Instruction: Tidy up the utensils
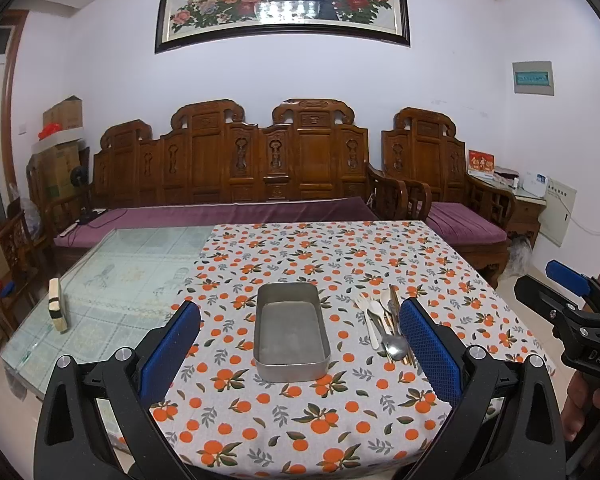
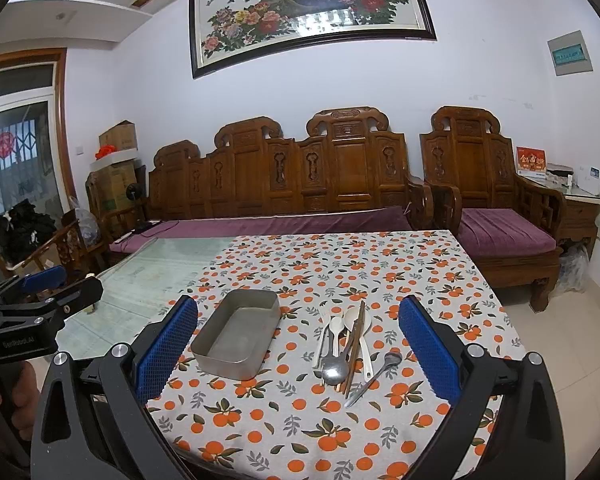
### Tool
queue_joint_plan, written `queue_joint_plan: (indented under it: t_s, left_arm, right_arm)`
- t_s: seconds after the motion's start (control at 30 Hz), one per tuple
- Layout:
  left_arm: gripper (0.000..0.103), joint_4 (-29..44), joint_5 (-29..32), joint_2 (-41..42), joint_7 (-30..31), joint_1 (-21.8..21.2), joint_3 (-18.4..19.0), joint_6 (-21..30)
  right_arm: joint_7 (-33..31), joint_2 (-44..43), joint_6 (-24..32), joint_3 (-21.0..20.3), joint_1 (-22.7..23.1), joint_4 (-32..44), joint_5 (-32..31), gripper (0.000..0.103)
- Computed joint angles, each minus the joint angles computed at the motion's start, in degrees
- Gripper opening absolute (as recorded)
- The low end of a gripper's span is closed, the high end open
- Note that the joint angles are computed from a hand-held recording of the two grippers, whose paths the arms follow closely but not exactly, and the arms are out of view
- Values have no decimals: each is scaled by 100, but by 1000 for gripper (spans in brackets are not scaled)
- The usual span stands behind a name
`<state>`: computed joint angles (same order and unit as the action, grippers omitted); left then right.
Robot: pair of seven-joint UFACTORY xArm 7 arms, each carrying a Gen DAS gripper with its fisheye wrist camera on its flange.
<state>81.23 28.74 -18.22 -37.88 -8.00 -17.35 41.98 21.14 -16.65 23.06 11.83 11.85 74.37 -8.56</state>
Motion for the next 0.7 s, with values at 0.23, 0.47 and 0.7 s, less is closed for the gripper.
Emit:
queue_joint_plan:
  t_s: [0.23, 0.47, 0.7]
  left_arm:
    - [97, 70, -48, 41, 65, -12, 44, 43]
    - [97, 72, 39, 25, -33, -34, -16, 84]
    - [97, 4, 19, -4, -11, -38, -5, 45]
  right_arm:
    - [0, -6, 35, -1, 10, 24, 5, 100]
    - [0, 1, 30, -4, 14, 24, 4, 100]
    - [3, -3, 9, -6, 13, 2, 11, 100]
